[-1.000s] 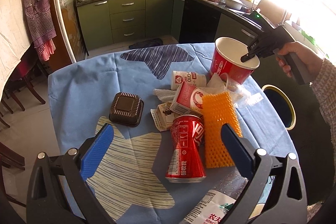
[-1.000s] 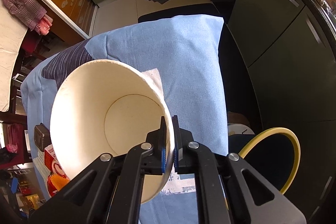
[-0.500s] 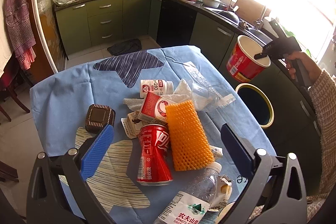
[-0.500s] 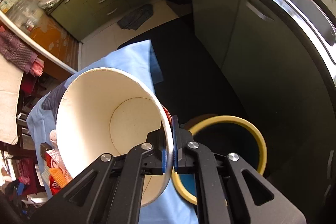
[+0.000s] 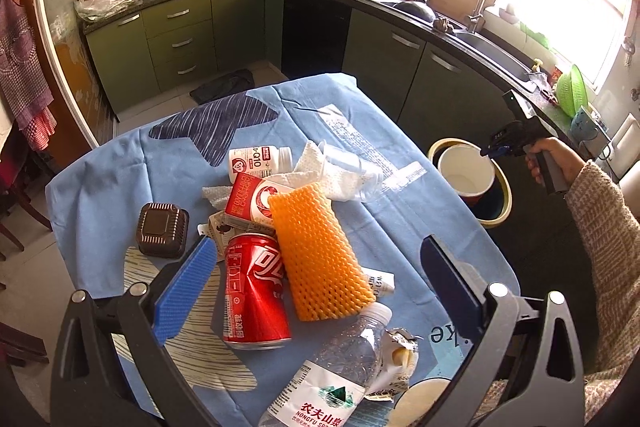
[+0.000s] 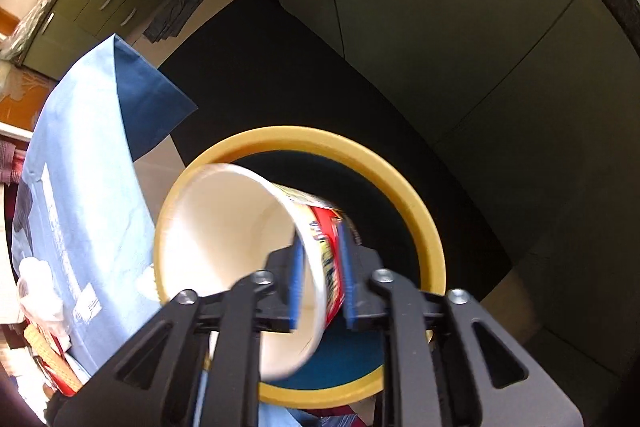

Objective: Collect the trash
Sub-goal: 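Carry the noodle cup over the trash bin and open the right gripper, then grasp the orange foam fruit net with the left gripper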

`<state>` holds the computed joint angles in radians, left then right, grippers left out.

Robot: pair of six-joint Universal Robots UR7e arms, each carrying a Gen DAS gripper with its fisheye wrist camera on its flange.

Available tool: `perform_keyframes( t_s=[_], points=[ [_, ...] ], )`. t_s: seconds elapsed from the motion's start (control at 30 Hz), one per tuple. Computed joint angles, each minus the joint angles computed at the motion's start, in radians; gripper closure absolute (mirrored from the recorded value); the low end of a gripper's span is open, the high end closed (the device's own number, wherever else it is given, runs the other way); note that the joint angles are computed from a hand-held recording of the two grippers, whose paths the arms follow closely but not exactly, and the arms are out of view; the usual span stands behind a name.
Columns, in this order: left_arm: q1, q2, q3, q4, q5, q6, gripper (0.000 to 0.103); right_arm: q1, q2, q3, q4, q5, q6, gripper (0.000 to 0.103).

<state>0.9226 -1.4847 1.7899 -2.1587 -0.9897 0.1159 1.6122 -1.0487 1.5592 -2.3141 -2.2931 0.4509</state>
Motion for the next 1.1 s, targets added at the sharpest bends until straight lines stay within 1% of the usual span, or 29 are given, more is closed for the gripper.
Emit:
perform_keyframes(
  t_s=[0.07,0.2,0.3,0.37,0.5,0.57,0.73,0.83,0.97,1.0,1.03,1.1],
  points=[
    [0.0,0.013,-0.007,0.018,-0.002,-0.014,0.006,0.002,-0.007,0.003,-0.016,0.004,-0.01,0.066],
    [0.024,0.058,-0.048,0.089,-0.057,-0.089,0.006,0.01,-0.034,0.028,-0.047,0.016,-0.04,0.066],
    [0.039,0.096,-0.069,0.127,-0.075,-0.132,0.006,0.017,-0.052,0.058,-0.059,0.024,-0.047,0.064],
    [0.047,0.121,-0.083,0.152,-0.073,-0.16,0.006,0.019,-0.058,0.069,-0.06,0.034,-0.051,0.064],
    [0.072,0.172,-0.114,0.184,-0.04,-0.209,0.006,0.021,-0.054,0.074,-0.062,0.057,-0.061,0.064],
    [0.085,0.191,-0.134,0.196,-0.039,-0.231,0.006,0.02,-0.045,0.069,-0.064,0.069,-0.069,0.064],
    [0.119,0.235,-0.187,0.236,-0.109,-0.27,0.006,0.021,-0.03,0.066,-0.071,0.086,-0.082,0.06],
    [0.119,0.251,-0.189,0.218,-0.101,-0.259,0.006,0.02,-0.027,0.067,-0.077,0.094,-0.092,0.06],
    [0.114,0.267,-0.194,0.208,-0.063,-0.25,0.007,0.016,-0.027,0.069,-0.076,0.104,-0.095,0.06],
    [0.114,0.27,-0.196,0.209,-0.059,-0.247,0.011,0.014,-0.028,0.07,-0.076,0.106,-0.095,0.06],
    [0.117,0.273,-0.2,0.215,-0.061,-0.249,0.02,0.013,-0.031,0.074,-0.078,0.107,-0.094,0.06],
    [0.126,0.282,-0.215,0.239,-0.079,-0.257,0.031,0.01,-0.034,0.077,-0.081,0.108,-0.092,0.059]
  ],
)
